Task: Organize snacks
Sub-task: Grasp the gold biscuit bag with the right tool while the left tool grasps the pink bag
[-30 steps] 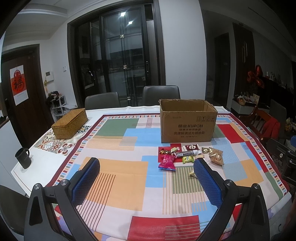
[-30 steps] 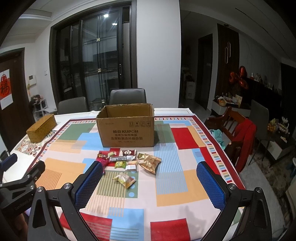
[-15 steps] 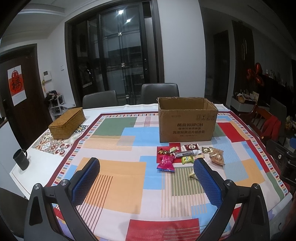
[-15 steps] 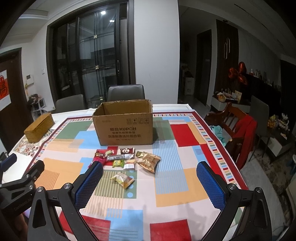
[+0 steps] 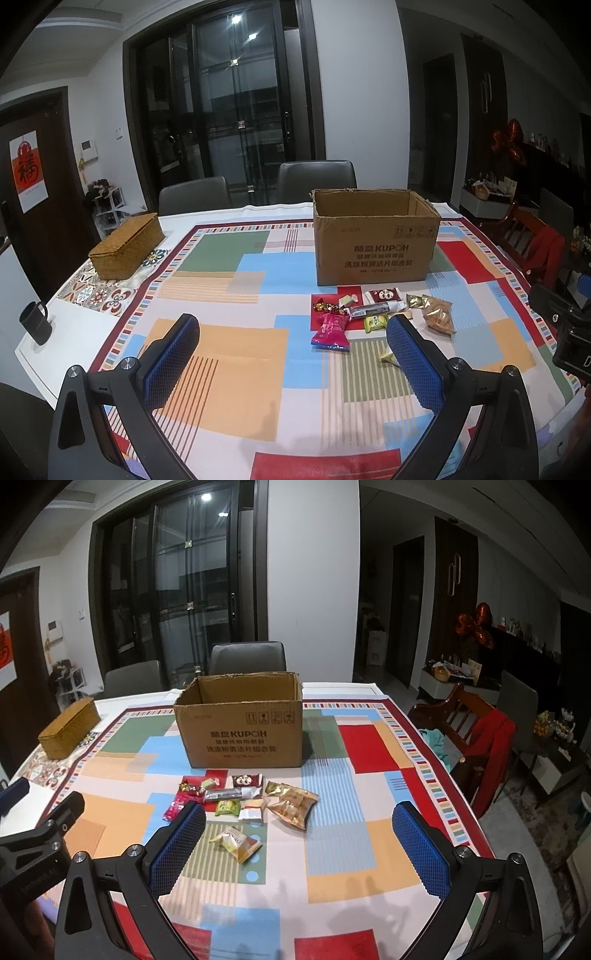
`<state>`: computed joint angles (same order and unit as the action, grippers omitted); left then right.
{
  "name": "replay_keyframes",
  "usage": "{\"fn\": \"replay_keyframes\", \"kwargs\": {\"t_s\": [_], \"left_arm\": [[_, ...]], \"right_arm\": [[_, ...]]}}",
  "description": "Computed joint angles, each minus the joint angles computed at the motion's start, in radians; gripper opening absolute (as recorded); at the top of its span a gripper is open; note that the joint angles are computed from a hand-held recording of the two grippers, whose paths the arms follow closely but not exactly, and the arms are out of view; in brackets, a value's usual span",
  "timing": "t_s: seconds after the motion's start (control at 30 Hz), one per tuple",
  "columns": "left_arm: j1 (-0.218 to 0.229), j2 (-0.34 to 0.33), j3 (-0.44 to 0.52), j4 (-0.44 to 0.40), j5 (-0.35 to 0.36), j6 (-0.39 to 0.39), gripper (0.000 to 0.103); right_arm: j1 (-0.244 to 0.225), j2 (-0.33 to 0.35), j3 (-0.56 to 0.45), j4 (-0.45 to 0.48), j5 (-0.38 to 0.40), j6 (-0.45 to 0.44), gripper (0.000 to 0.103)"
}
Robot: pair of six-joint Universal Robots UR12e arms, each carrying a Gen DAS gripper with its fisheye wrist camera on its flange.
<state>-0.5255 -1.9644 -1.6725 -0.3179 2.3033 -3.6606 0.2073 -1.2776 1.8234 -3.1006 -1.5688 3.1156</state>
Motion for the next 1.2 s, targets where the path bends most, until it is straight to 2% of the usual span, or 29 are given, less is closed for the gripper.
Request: {"fn": "replay_keyframes", "kwargs": {"t_s": [0.8, 1.07, 1.2], "left_arm": [[0.06, -0.096, 0.085, -0.043, -0.045, 0.026, 0.103], [0.077, -0.152, 0.132, -0.059, -0.044, 0.032, 0.103], [0.088, -0.171, 0.151, -0.089, -0.074, 0.019, 0.103]], "right_arm": [[0.014, 0.131, -0.145, 0.087, -0.054, 0.027, 0.103], [0.016, 0.19, -0.211, 0.144, -0.086, 0.049, 0.103], [0.014, 0.212, -0.241, 0.19, -0.093, 0.061, 0.103]]}}
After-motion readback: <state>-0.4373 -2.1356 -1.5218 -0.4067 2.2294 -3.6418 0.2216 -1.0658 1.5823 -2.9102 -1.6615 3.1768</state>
